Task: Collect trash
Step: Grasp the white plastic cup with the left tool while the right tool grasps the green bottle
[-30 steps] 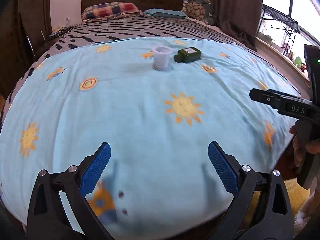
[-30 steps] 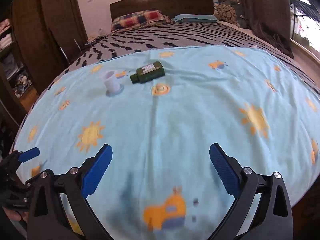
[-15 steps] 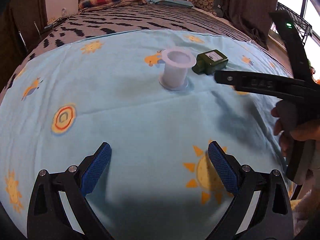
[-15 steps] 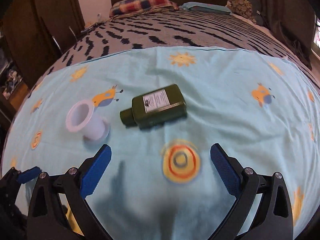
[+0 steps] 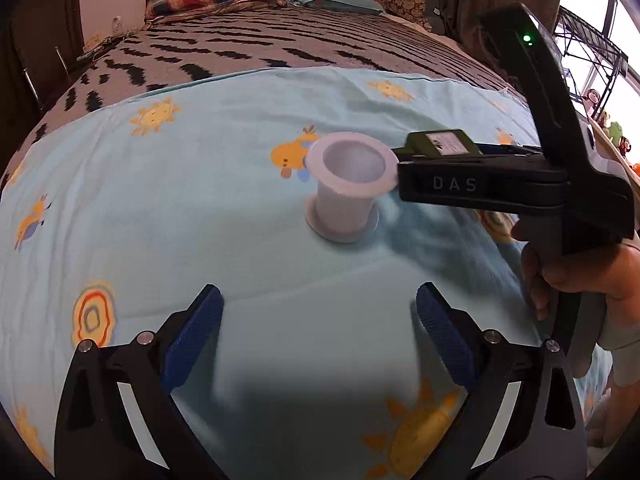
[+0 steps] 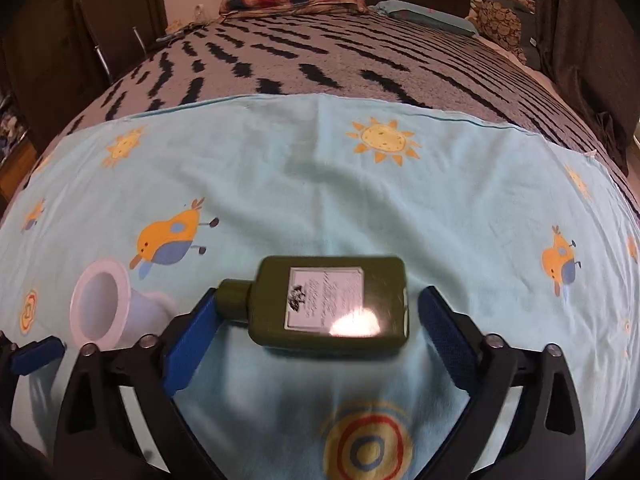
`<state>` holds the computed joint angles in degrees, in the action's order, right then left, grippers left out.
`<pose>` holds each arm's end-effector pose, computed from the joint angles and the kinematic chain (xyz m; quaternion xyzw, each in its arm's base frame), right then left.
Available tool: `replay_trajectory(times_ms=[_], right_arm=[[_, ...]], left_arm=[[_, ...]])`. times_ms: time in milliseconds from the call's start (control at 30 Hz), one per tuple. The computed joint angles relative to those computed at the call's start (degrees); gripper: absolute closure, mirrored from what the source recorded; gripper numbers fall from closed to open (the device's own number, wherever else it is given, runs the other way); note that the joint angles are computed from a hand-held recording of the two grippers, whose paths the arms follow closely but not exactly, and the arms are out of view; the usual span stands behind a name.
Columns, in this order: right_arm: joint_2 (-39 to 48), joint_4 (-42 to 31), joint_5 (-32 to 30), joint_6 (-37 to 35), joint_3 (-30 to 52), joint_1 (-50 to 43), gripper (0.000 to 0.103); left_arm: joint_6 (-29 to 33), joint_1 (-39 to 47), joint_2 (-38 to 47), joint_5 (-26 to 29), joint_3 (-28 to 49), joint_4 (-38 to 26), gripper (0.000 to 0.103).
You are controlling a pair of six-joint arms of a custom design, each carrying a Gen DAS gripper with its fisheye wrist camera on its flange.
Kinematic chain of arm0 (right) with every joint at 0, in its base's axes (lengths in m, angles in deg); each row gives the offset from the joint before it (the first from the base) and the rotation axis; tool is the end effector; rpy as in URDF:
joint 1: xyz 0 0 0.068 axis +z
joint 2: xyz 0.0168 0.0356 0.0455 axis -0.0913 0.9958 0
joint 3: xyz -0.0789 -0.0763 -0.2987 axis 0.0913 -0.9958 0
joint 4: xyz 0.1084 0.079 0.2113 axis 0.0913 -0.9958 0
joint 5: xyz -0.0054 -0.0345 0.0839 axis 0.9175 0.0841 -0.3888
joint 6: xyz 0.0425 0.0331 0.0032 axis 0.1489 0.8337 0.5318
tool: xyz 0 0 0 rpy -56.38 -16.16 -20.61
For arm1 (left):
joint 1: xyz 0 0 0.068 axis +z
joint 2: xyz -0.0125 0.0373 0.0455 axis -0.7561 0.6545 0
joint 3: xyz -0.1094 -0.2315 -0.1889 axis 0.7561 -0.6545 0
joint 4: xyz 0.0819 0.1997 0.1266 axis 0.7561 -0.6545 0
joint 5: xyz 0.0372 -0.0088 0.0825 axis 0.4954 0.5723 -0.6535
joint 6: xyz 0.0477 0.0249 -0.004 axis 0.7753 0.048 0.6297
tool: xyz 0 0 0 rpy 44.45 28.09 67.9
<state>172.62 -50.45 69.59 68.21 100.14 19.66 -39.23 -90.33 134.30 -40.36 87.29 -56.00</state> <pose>0.3335 0.1448 0.2848 0.0115 0.9485 0.0019 0.3166 0.2689 -0.2300 0.2703 0.1629 0.9350 -0.1084 0.2957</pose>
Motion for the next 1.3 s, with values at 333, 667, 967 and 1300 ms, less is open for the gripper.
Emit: replay_trajectory(times_ms=[333, 667, 967, 1300], right_arm=[[-1.9, 1.6, -2.8, -1.4, -1.6, -5.8, 0.015], [-9.2, 1.0, -4.7, -2.3, -7.9, -8.6, 0.015], [-22.2, -5.0, 0.3, 1.6, -12.5, -1.6, 0.015], [-35.4, -21.8, 17.0, 21.8, -12.0, 24.3, 0.015]], left_arm=[[-0.1, 2.1, 7.1, 1.0, 7.6, 1.5, 0.018], [0.1, 1.5, 9.5, 1.8, 11.3, 1.6, 0.071], [-1.2, -3.5, -1.5, -2.4, 4.0, -0.5, 0.071], [-9.8, -19.2, -20.3, -13.8, -4.8, -9.5, 0.071]])
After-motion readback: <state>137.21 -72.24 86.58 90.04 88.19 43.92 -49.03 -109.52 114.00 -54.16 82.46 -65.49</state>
